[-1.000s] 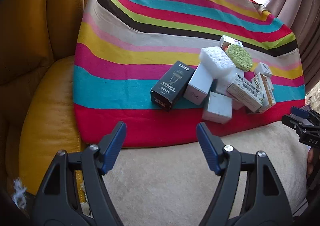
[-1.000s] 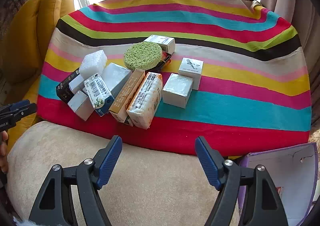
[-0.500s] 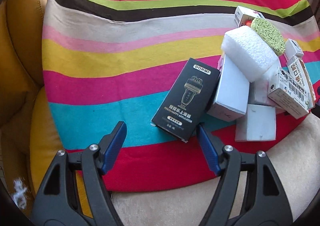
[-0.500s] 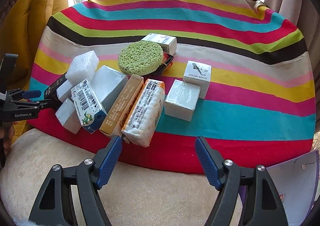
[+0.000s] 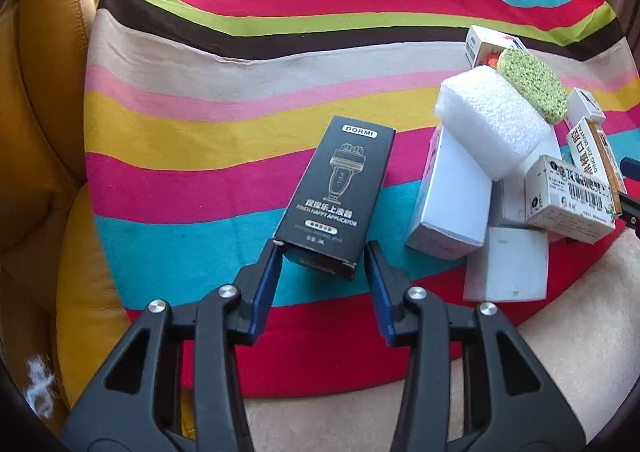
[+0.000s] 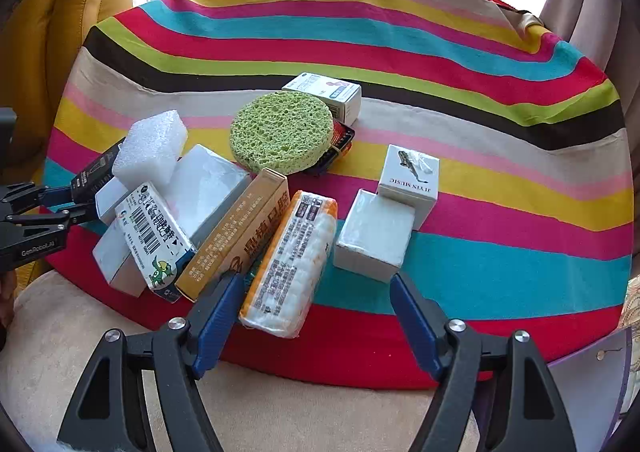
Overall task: Organize objects
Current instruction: 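Grasp the black DORMI box with the left gripper while the right grasps the orange-edged wrapped bar, then carry both items into the purple box and open both grippers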
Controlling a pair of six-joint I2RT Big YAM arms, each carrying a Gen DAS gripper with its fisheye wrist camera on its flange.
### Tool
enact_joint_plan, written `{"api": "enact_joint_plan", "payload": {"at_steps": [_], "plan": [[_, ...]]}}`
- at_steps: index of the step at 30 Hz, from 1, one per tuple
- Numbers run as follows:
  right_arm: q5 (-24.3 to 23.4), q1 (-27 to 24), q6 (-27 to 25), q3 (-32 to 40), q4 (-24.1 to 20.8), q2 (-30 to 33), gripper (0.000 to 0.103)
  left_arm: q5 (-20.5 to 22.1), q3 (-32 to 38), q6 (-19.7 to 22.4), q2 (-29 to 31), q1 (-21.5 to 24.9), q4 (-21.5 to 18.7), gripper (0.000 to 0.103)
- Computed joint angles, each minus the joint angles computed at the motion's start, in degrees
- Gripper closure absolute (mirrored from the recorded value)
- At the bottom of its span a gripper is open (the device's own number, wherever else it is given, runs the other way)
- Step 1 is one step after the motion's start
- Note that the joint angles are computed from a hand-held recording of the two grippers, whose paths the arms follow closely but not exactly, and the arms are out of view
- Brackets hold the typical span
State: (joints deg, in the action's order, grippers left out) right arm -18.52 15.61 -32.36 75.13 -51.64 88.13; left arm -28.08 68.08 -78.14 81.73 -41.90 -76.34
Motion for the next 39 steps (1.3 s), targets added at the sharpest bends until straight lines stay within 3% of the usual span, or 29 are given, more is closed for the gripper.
{"api": "enact_joint_plan", "payload": {"at_steps": [2, 6, 9, 15, 19, 31, 39], "plan": [[0.64, 0.37, 0.42, 0.03, 0.61, 0.29, 0.029, -0.79, -0.29, -2.33, -0.6, -0.76, -0.27, 0.056], [0.88, 0.58, 0.8, 0.34, 0.48, 1.1, 0.063, -2.97, -0.15, -8.07, -1.13, -2.69, -1.88, 0.057], [0.06, 0.25, 0.16, -0.42, 0.78, 0.7, 0.075, -5.16, 0.23, -13.72, -1.24, -4.67, -3.96, 0.057], [-3.48, -1.56, 0.26, -3.38, 4.49, -2.55, 0.075, -9.81, 0.04, -26.69, -2.12, -9.49, -7.26, 0.059], [-6.32, -3.35, 0.76, -4.79, 6.19, -4.96, 0.075, -12.18, 2.43, -34.11, -1.39, -12.89, -12.9, 0.06], [-12.15, -9.79, -2.42, -8.15, 4.02, -10.55, 0.075, -16.41, 10.39, -40.75, 4.37, -18.61, -19.1, 0.06], [-13.87, -14.33, -3.92, -7.93, 1.59, -10.89, 0.075, -21.51, 17.32, -32.83, 9.22, -19.38, -13.39, 0.06]]}}
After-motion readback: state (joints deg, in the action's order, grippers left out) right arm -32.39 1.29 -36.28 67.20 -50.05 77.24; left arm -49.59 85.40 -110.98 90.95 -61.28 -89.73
